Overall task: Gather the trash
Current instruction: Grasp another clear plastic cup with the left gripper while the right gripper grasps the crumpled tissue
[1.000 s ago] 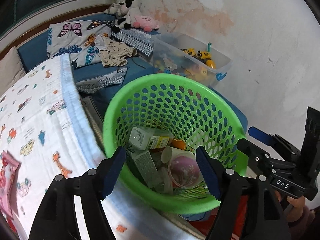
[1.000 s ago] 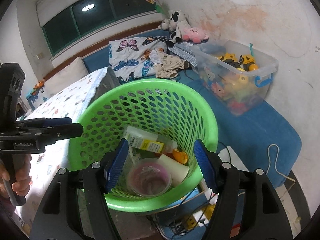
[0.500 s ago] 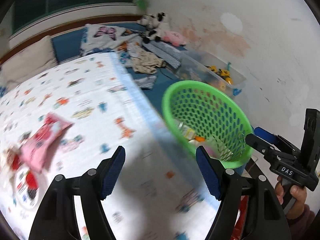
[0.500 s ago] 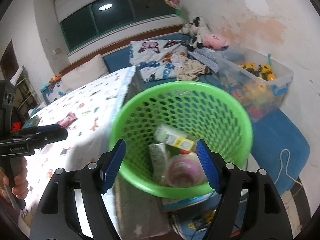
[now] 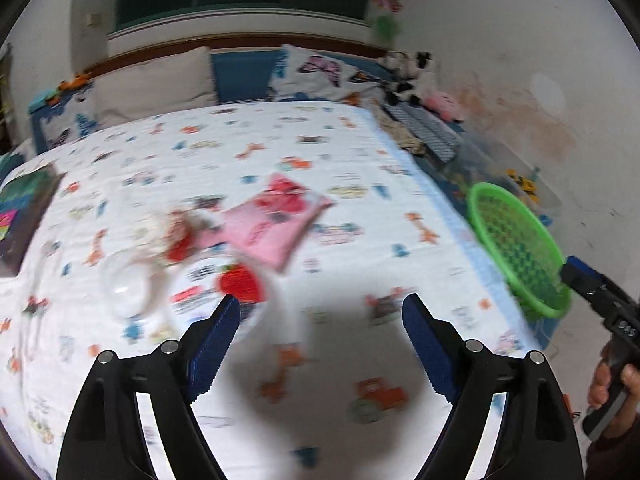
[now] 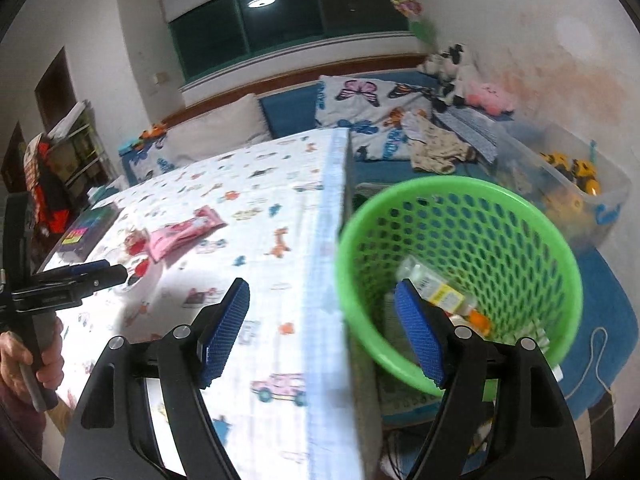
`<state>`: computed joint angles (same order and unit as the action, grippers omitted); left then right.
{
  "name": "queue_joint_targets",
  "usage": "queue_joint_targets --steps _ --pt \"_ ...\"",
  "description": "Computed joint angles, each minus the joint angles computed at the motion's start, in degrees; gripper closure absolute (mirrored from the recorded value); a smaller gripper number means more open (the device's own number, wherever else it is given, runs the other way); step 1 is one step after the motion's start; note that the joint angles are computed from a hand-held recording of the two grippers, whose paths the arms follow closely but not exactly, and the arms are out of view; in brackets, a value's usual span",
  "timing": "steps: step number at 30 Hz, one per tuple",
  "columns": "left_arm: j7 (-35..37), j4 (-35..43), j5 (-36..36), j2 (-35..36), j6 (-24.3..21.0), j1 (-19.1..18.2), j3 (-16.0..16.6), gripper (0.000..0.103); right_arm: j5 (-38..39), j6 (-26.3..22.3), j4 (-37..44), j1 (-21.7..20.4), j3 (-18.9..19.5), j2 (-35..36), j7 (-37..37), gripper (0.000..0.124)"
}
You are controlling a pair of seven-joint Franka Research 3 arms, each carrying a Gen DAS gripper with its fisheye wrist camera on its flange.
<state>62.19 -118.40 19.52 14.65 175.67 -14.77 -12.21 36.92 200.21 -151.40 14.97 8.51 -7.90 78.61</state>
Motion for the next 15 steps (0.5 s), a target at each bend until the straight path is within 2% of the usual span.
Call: queue_joint_targets --steps 1,4,6,7,9,15 --pt "-0.62 -0.22 0.73 -0.1 -0.14 -0.31 1.06 0.023 -0.02 -0.11 0.41 0.08 0.23 0.25 -0.23 0.048" --pt "-0.46 -0.52 1.06 0.1 -0.89 0.67 1.62 0.023 0.58 -0.47 1.83 0.38 1.0 1.32 -1.33 0.047" --pt "1.73 -0.37 -1.06 0.71 -1.24 3.03 -0.24 0.023 -0.13 -0.79 2.52 1.12 0.63 1.94 -0.98 0.047" --pt "0.99 -0.33 -0.93 0.85 -1.32 2.76 0.62 0.023 0.55 -0.93 3.07 1.15 1.05 2.39 -1.72 0.047" --pt "1.57 -0.74 -2.31 0.97 -0.95 4.1 -0.02 0.023 -0.8 -1.2 3.43 2.1 0.26 2.89 -0.79 0.047" --pt "-1.89 -1.85 -1.25 0.46 0.24 4.06 3.25 0.023 -2.96 -2.35 5.66 3.4 -0.52 5.04 -0.11 0.047"
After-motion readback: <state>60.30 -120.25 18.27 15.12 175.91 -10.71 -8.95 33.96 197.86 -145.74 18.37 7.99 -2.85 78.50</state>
